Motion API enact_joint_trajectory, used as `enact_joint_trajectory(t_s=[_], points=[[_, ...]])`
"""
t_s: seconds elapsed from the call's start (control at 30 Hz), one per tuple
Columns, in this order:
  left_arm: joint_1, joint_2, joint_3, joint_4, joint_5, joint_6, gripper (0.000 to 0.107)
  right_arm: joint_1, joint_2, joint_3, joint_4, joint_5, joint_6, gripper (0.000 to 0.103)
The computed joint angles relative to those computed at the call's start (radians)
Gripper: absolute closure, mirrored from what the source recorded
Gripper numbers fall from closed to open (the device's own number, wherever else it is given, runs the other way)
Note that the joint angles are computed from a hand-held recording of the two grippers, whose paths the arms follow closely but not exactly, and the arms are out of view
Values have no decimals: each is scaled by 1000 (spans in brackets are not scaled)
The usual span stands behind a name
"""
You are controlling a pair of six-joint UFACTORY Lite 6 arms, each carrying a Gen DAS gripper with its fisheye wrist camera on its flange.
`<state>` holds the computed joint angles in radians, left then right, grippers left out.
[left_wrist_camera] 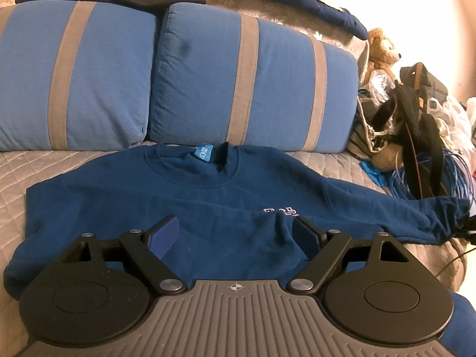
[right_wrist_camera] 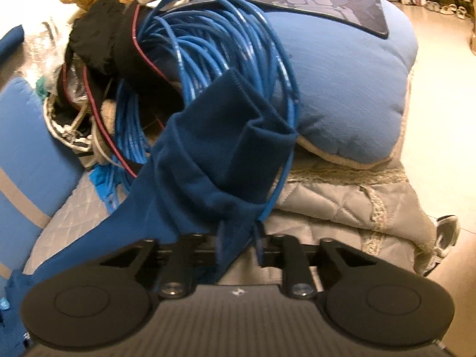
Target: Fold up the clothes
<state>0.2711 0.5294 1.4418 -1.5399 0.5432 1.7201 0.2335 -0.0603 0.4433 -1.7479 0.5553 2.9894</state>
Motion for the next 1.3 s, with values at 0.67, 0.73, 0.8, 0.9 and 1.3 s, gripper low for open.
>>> enact_joint_trajectory(t_s=[0.67, 0.73, 0.8, 0.9, 1.3], points=[[15, -4, -16, -58, 43, 41, 23, 297, -12, 249, 275, 215, -509, 97], [17, -8, -22, -73, 49, 53, 23, 313, 5, 277, 277, 222, -520, 97], [16, -9, -24, -78, 48, 57, 23, 325, 23, 301, 275, 226, -525, 97], [14, -11, -23, -72, 43, 48, 23, 338, 47, 331, 268, 225, -526, 97], [14, -1, -12, -59, 45, 34, 23, 380, 135, 444, 232, 219, -525, 98]])
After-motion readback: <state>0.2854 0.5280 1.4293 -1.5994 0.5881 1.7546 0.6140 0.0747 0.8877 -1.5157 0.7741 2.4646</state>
